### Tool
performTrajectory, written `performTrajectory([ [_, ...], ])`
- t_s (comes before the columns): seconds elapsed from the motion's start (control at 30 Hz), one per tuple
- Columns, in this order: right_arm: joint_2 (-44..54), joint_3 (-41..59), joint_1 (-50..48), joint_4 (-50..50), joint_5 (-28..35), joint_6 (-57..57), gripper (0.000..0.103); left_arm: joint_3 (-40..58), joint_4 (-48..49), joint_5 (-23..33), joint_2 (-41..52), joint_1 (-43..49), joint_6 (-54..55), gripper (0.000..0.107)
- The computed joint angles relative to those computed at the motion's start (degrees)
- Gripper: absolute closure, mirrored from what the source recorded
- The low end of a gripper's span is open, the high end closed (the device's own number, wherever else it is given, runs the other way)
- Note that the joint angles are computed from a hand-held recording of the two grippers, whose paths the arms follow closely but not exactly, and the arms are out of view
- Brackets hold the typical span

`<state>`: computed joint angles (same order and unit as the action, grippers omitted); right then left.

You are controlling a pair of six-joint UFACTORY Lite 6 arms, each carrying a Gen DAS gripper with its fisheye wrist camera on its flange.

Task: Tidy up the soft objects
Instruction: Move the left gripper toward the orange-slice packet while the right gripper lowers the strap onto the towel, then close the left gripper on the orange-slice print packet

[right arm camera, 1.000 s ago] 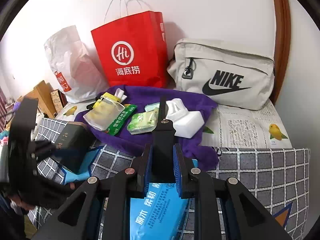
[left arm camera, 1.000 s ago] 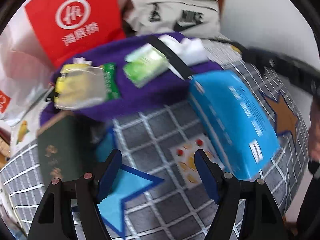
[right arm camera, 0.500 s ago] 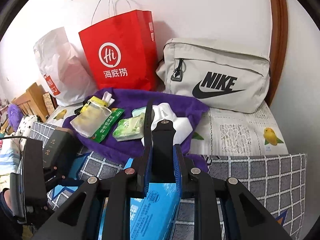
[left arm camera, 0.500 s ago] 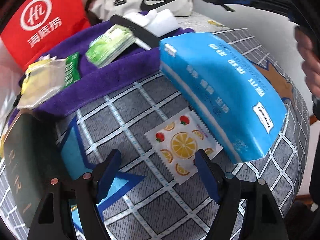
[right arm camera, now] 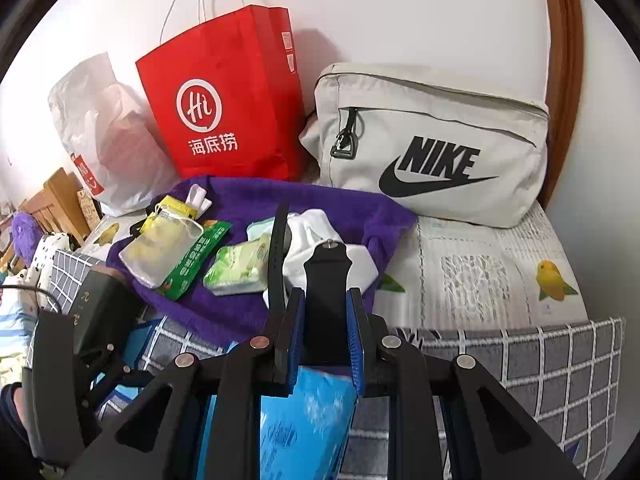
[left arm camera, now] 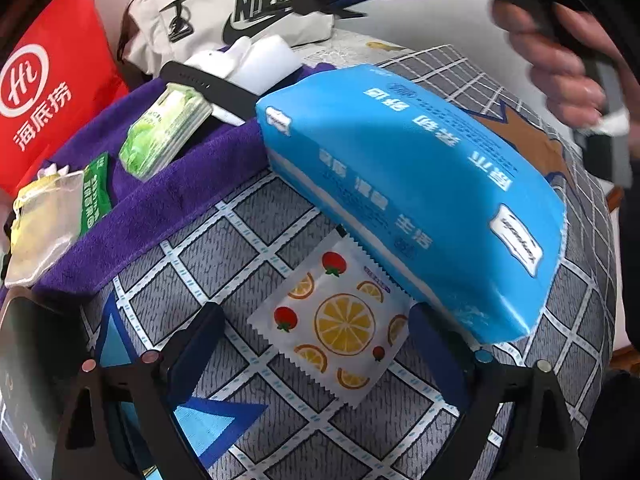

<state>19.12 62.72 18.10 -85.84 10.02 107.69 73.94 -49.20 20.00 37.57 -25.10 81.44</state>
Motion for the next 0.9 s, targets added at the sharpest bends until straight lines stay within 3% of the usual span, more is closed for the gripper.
performTrajectory([
  [0.33,10.6,12.0,-2.7,27.1,-2.9,-30.4,0.082,-4.7,-9.9,0.6,-3.4,0.1,12.4,0.053],
  [0.53,16.0,18.8,-3.1,50.5,-2.7,-55.5,0.082,-4.3,-11.4,2.1,-3.2,1.3,14.3,0.062],
  [0.6,17.4,20.5,-3.3,58.3,-2.6,-63.5,0.082,-4.1,-12.0,2.6,-3.4,1.9,14.8,0.072],
  [0.67,18.6,22.0,-3.3,61.8,-2.0,-67.3,0.082,-3.4,-11.7,3.3,-3.0,2.6,14.4,0.081],
  [0.83,19.7,23.1,-3.3,69.4,-1.7,-75.3,0.082,-2.3,-12.8,3.5,-1.9,2.5,15.4,0.086],
  [0.9,20.0,23.4,-3.0,68.0,-1.3,-74.2,0.082,-2.5,-13.0,3.0,-2.2,2.4,15.3,0.095],
])
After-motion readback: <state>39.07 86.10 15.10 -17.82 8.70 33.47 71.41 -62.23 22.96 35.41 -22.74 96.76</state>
